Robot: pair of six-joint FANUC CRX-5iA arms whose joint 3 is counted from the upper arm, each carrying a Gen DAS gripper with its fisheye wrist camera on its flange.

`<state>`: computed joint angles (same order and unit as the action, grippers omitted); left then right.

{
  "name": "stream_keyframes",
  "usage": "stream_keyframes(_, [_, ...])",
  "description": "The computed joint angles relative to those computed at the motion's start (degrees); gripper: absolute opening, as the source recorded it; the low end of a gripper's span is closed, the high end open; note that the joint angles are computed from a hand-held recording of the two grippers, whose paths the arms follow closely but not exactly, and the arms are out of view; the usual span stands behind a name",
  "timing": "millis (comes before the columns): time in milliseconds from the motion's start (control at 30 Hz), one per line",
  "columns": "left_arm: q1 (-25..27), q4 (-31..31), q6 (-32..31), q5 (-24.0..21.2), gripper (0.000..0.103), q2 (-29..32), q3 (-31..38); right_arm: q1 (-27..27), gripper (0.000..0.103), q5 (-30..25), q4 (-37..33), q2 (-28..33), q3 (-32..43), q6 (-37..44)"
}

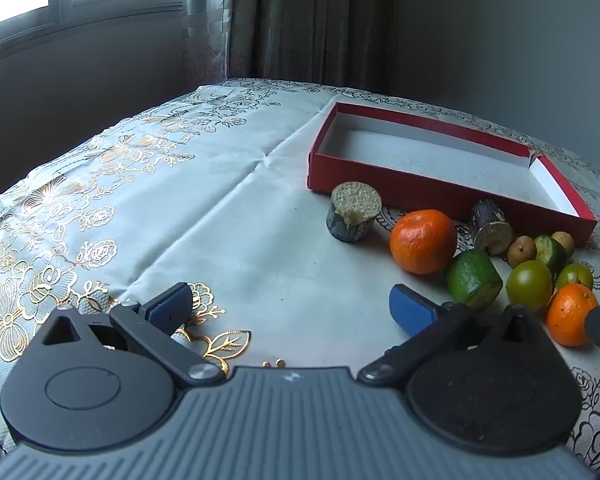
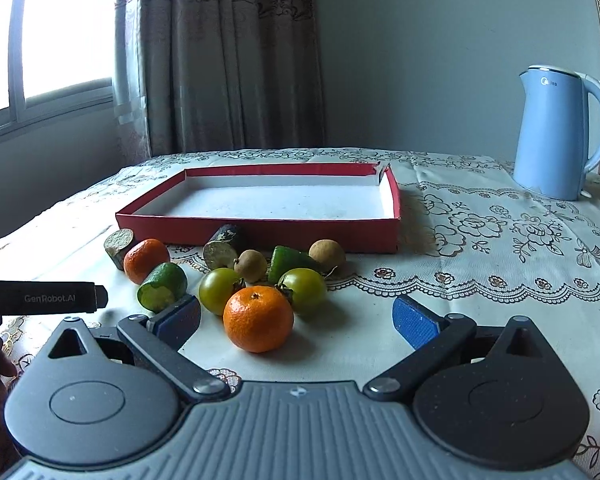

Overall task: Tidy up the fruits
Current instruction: 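Move the right gripper toward the large mandarin orange in front, then close the right gripper around the mandarin orange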

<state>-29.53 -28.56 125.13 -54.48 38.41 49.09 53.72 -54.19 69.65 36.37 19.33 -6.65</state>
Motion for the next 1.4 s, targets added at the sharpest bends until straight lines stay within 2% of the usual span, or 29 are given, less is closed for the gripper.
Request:
stream_keyframes(100, [0.0,-0.2,0.4,0.7,0.103,-0.1,-0.3,-0.2,0.100,1.5,0.2,-0.4,-0.7,0.2])
stream_keyframes(167, [0.0,-0.2,0.4,0.9,0.103,-0.1,-0.4,-0.3,0.088,2.3,0.1,-0.6,-0.9,0.7])
stream_keyframes(233, [0.2,0.6,-0.1,1.0,0.103,-0.2,-0.6,-0.4,0.082,3.2,-0.6,-0.7,-0.9,1.4])
stream_keyframes(333, [0.5,1.4,-0.7,1.3,0.103,-0.3,-0.7,-0.5,0.082,3.5,-1.1,-0.7,-0.7,2.0])
stream_keyframes(400, [0.6,1.9,-0.9,1.3,0.103,-0.3,-0.8,-0.5,0.077,4.0,-0.7,-0.8,-1.1,1.8])
stream_keyframes(467, [0.7,2.1,-0.9,1.4,0.103,-0.3,-0.8,-0.6,0.066,4.7,-0.8,-1.1,-1.4,2.5])
stream_keyframes(733, [1.2,3.5,-1.0,2.3,0.103,-0.6,-1.6,-0.2,0.065,4.3,-4.1,0.3,1.6,9.6])
stream_keyframes(867, [1.4,4.5,-1.2,1.8,0.103,-0.3,-1.2,-0.2,0.057,4.1,-6.3,1.2,3.5,12.7])
stream_keyframes(1000, [1.6,5.4,-1.2,2.1,0.103,-0.5,-1.6,-0.3,0.056,3.6,-8.1,1.7,4.8,13.8])
stream_keyframes(1167, [1.5,5.1,-1.4,1.7,0.103,-0.3,-1.2,-0.3,0.043,2.2,-11.1,3.2,7.9,16.9])
stream_keyframes(1400, [1.4,5.2,-1.7,1.1,0.103,0.1,-0.6,-0.5,0.042,2.2,-11.0,3.4,8.2,16.5])
